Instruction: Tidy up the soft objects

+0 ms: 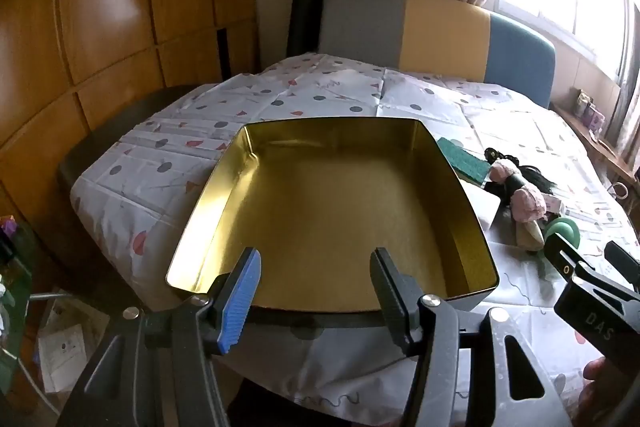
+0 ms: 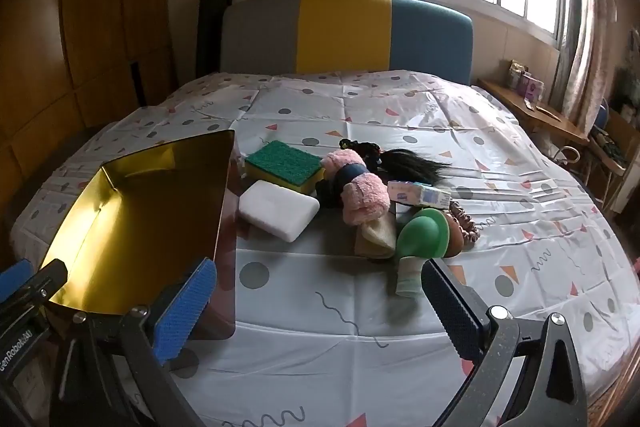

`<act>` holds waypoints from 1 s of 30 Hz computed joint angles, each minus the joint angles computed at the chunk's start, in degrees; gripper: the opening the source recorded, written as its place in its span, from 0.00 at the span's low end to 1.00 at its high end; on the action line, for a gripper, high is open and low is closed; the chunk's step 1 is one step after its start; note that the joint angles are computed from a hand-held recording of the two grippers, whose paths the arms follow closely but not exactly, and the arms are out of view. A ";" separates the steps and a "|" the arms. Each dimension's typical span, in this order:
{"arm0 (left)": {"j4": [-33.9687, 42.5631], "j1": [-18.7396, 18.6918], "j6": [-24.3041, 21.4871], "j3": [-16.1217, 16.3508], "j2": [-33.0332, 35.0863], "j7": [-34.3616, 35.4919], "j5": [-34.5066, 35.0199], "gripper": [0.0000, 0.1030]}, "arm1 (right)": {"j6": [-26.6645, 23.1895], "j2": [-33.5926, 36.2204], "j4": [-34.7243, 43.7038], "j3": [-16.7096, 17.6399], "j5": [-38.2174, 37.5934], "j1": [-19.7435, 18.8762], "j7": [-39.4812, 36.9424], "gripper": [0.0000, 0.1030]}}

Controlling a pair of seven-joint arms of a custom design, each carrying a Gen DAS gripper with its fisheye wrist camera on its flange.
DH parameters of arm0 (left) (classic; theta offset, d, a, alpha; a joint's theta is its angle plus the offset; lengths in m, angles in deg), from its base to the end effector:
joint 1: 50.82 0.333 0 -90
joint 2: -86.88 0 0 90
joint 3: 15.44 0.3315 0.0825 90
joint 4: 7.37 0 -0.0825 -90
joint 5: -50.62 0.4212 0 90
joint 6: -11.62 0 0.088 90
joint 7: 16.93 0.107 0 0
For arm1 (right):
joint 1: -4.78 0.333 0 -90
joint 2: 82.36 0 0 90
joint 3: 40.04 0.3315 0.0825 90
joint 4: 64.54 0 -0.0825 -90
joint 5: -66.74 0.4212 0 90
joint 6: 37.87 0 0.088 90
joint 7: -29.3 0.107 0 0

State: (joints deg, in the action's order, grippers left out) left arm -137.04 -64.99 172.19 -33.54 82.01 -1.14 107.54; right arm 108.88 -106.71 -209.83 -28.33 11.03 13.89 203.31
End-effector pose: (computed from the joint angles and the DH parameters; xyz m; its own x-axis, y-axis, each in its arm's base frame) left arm 0.4589 -0.3394 0.4411 -0.1332 -0.9910 0.0111 -0.6776 0.0829 -0.7308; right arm 0.4304 0.1790 0.4545 -0.3723 -0.9279 0.0202 -0.6173 0.2313 -0.7519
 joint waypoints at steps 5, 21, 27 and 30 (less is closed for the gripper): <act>-0.01 -0.04 0.10 0.15 0.11 0.22 -0.16 0.56 | -0.25 0.16 0.17 0.03 0.18 0.08 -0.14 1.00; -0.30 -0.12 0.30 0.25 0.29 1.41 -1.73 0.56 | -0.27 -0.15 0.00 0.07 0.06 0.01 0.02 1.00; -0.66 0.14 0.71 0.19 -0.02 2.14 -2.65 0.56 | -0.30 -0.27 0.04 0.13 -0.03 0.01 -0.05 1.00; -0.65 0.22 0.70 0.12 -0.02 2.36 -2.85 0.56 | -0.19 -0.42 -0.11 0.14 -0.11 -0.02 0.00 1.00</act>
